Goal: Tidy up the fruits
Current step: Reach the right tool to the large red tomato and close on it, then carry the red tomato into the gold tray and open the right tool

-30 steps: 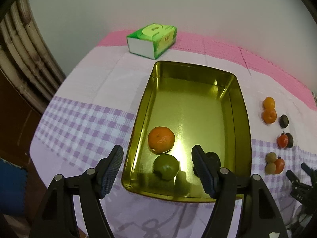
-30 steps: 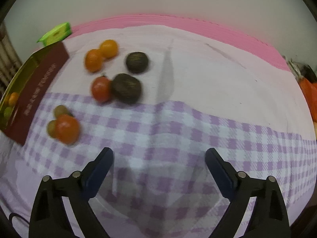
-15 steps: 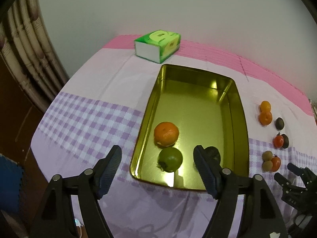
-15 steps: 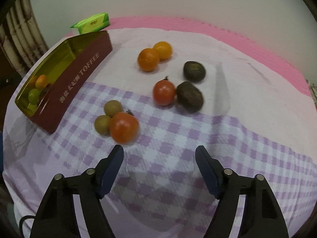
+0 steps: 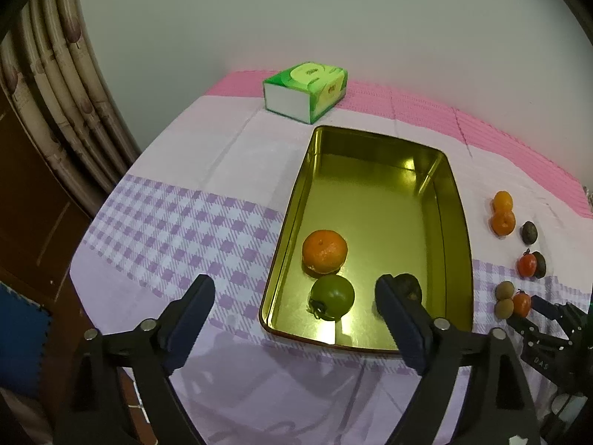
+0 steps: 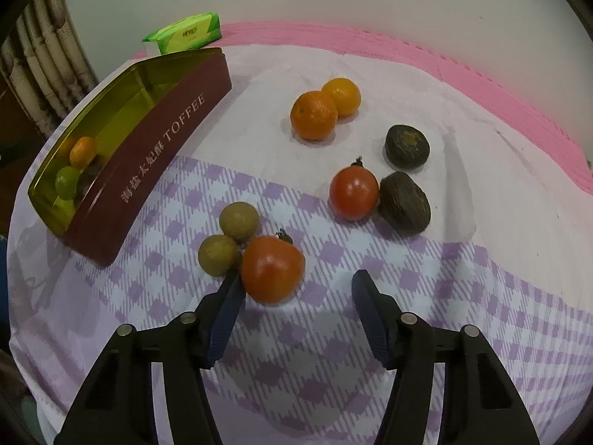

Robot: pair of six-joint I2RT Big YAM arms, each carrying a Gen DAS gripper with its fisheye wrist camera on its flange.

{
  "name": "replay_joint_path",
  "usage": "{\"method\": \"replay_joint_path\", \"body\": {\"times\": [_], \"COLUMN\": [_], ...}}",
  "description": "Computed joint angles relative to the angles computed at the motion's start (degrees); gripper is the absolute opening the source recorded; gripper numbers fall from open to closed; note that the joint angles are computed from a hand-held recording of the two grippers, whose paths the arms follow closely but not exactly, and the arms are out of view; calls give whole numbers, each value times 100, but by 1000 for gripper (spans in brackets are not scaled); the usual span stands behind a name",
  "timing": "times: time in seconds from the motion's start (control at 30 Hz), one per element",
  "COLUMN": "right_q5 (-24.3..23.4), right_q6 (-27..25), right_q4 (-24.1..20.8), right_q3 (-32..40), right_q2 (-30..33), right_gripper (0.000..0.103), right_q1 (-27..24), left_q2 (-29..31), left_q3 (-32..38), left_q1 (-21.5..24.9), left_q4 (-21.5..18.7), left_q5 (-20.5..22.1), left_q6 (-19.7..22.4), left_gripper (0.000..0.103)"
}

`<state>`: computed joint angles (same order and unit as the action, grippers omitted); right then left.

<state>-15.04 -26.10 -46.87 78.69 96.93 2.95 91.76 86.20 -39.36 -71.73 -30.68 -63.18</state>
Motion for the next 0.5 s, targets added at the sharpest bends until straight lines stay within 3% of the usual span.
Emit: {"method": "replay_joint_path", "body": {"times": [0.23,0.4,0.5], "right_q5": [15,-28,-48], "right_q6": [-6,-135,-166], "right_q4": [140,182,189], "right_q3": [-93,-202,-235], "right_q2": [-48,-174,-202], "right_gripper": [60,38,34], "right_q1": [30,-54,-76], "left_q2": [-37,-71,-81], "left_q3": [-56,-117,-142], "left_q1": [61,121,142], "left_q4": [-55,-94,-82], "left_q5": [61,140,197], "left_q6": [-168,-321,-355], "left_gripper": [87,87,87]}}
